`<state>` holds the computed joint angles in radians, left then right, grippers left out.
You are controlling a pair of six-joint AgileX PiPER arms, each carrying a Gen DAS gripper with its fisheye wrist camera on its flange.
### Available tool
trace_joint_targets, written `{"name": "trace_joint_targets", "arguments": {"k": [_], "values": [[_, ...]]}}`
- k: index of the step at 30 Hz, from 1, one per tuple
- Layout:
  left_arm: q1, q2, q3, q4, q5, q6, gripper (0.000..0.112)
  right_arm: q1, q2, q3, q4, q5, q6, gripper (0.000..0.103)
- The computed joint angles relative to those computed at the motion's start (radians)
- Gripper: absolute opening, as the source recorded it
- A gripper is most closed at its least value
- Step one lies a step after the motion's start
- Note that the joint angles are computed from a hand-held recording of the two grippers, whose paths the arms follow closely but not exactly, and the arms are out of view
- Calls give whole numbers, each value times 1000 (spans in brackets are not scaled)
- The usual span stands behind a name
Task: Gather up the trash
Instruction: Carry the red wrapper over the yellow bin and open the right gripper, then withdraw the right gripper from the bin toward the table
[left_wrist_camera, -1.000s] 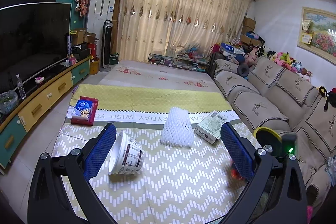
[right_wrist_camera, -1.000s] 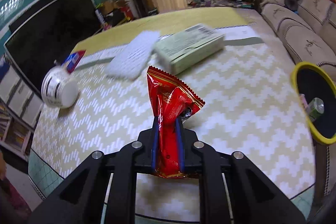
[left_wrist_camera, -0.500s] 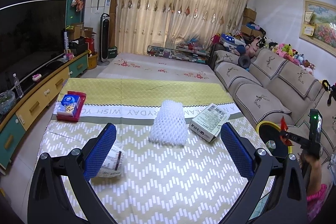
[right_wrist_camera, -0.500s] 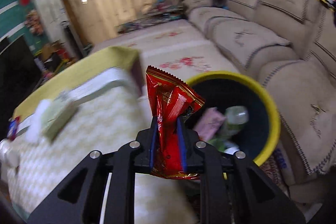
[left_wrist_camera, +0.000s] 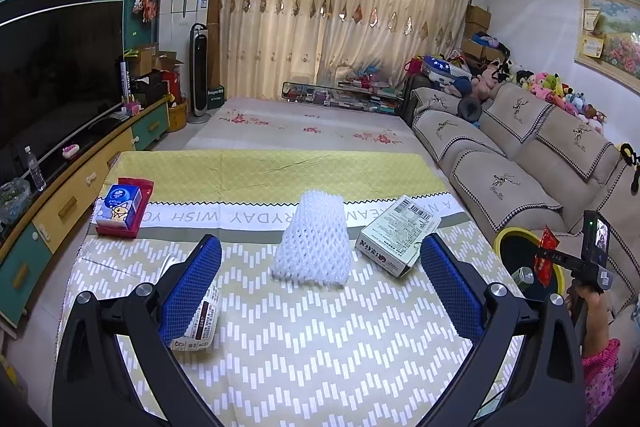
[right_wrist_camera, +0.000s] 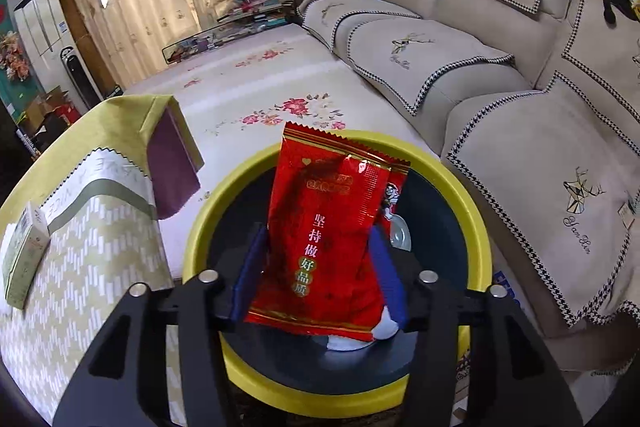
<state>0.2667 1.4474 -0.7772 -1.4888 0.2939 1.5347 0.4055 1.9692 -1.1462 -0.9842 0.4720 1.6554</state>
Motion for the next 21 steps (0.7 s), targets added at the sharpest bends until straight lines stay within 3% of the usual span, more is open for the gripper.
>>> {"name": "trace_joint_targets", "arguments": {"k": [10, 21], "values": [[14, -9, 14, -23, 17, 32, 98, 58, -40, 5, -6, 65, 23, 61], [124, -51, 42, -13, 58, 73, 98, 140, -71, -22, 5, 105, 2, 64]]}}
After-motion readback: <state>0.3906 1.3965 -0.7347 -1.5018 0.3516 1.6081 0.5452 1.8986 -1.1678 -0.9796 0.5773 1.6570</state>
